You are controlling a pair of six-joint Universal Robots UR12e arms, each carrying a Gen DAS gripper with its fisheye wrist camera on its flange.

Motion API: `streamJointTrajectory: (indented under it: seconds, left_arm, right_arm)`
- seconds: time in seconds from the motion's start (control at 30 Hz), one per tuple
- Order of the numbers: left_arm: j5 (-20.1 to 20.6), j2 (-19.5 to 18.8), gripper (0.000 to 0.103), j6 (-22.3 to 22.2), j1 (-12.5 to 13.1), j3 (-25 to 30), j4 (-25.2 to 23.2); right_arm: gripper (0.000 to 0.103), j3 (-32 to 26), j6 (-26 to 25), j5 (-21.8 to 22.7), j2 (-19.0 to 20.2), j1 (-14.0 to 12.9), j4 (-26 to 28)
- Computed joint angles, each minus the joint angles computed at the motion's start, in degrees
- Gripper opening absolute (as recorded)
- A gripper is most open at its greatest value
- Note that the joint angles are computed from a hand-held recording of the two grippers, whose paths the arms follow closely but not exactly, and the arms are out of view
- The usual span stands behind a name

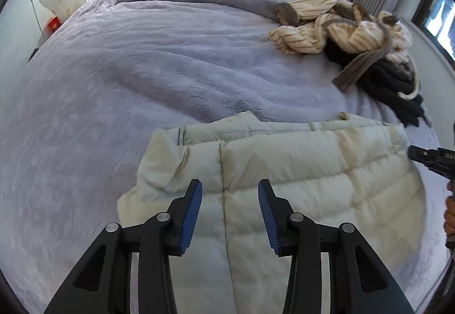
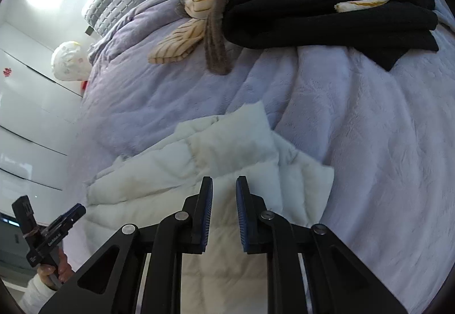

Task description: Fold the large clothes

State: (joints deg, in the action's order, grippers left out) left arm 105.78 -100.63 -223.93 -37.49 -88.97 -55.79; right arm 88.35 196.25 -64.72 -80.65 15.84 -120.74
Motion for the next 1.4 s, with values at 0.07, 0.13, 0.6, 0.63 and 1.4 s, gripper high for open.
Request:
streamJointTrajectory:
  seconds: [0.07, 0.13, 0.6, 0.63, 1.4]
  left_arm:
    - [-0.01, -0.78, 0.044, -0.44, 0.47, 0.17, -0.35]
    - [0.26, -1.52, 0.044, -1.43, 1.15, 0.18, -1.02]
    - [-6.59, -1.63, 0.044, -8.3, 6.24, -5.82, 9.74]
    - [-7.19, -1.45, 0.044, -8.77, 6.49, -6.18, 10.25]
    - [-1.98, 5.14, 0.045, -10.9, 2.69, -5.25, -2.46]
  right_arm:
    - [0.019, -0.24, -0.95, -0.76, 0.68, 0.36, 0.28]
    - [0.019, -0.69, -1.52, -1.8, 1.44, 0.8, 0.5]
    - [0.014, -0.78, 0.62, -3.72, 5.28, 1.38, -1.03]
    - [0.014, -0.73, 0.61, -3.75, 5.26, 1.37, -0.97]
    - [0.018, 1.98, 6.35, 0.5, -1.55, 0.59, -2.67]
